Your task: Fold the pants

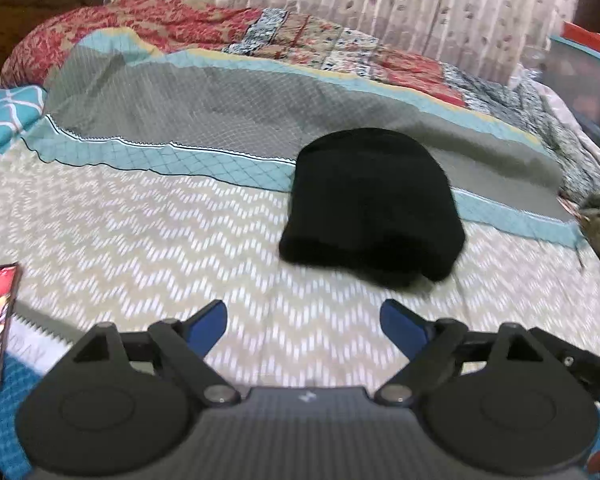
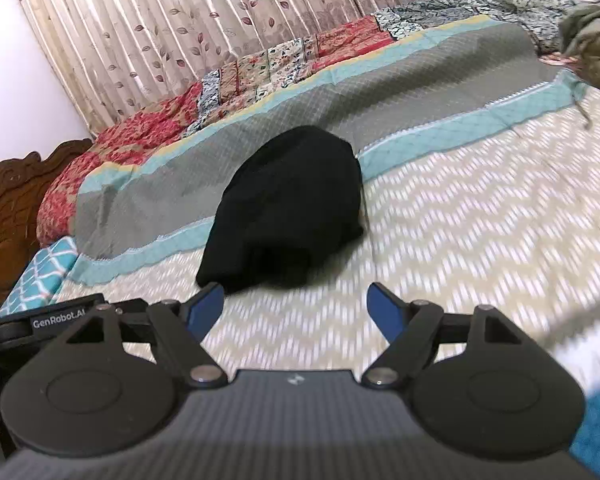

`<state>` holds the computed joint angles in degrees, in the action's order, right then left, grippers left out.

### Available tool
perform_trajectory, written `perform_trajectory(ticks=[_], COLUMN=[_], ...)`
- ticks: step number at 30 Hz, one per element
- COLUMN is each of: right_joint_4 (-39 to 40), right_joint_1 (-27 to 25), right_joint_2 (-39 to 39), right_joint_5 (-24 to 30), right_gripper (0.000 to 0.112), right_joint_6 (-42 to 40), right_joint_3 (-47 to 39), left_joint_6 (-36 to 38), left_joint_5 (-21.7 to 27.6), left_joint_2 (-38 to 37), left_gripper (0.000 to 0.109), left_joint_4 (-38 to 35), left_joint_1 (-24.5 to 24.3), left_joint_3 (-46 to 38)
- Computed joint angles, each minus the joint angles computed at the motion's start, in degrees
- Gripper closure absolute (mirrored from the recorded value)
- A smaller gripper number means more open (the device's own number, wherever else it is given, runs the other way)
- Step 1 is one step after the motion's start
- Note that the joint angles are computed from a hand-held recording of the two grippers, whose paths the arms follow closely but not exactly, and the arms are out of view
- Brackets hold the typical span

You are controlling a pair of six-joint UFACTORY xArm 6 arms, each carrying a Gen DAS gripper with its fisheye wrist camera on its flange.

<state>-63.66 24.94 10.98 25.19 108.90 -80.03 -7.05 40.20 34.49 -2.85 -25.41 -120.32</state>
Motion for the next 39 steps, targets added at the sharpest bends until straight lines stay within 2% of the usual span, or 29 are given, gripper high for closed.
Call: perform_trajectory(ticks=[4, 6, 11, 17, 21, 26, 39], right_joint_4=[0.03, -0.94, -3.84, -3.81, -3.32, -1.79, -0.51], right_joint_1=[1.94, 2.97, 6.00, 8.13, 8.71, 8.67, 8.59], right_joint_2=[-2.01, -3.38, -5.49, -6.41, -7.06, -7.01, -6.50], right_joint_5=[1.60, 2.52, 6.30, 9.53, 10.38, 10.04, 10.64], right_gripper=[0.031, 0.031, 0.027, 0.022, 0.018, 0.018, 0.017], right_joint_6=[0.87, 2.39, 5.58, 5.24, 6.13, 6.26, 5.96], right_joint_3=[1.52, 2.59, 3.75, 4.39, 5.58, 5.96, 5.53], left_joint_6=[1.43, 1.95, 1.28, -2.23, -3.01, -5.38, -6.08], left_joint_5=[-5.28, -6.36, -6.77, -11.14, -11.25, -11.25, -7.60], left_joint_2=[-10.44, -13.64, -18.00, -22.88, -24.12, -24.41, -22.06], left_gripper=[0.018, 0.018, 0.016, 0.011, 0.008, 0.006, 0.006], left_joint_4=[-0.88, -1.17, 0.03, 5.97, 7.16, 12.60, 13.85], left_joint_1=[-0.27, -0.47, -0.76, -1.32, -1.41, -1.81, -1.96], left_joint_3=[15.06, 19.33, 24.55, 31.37, 32.83, 33.31, 30.42])
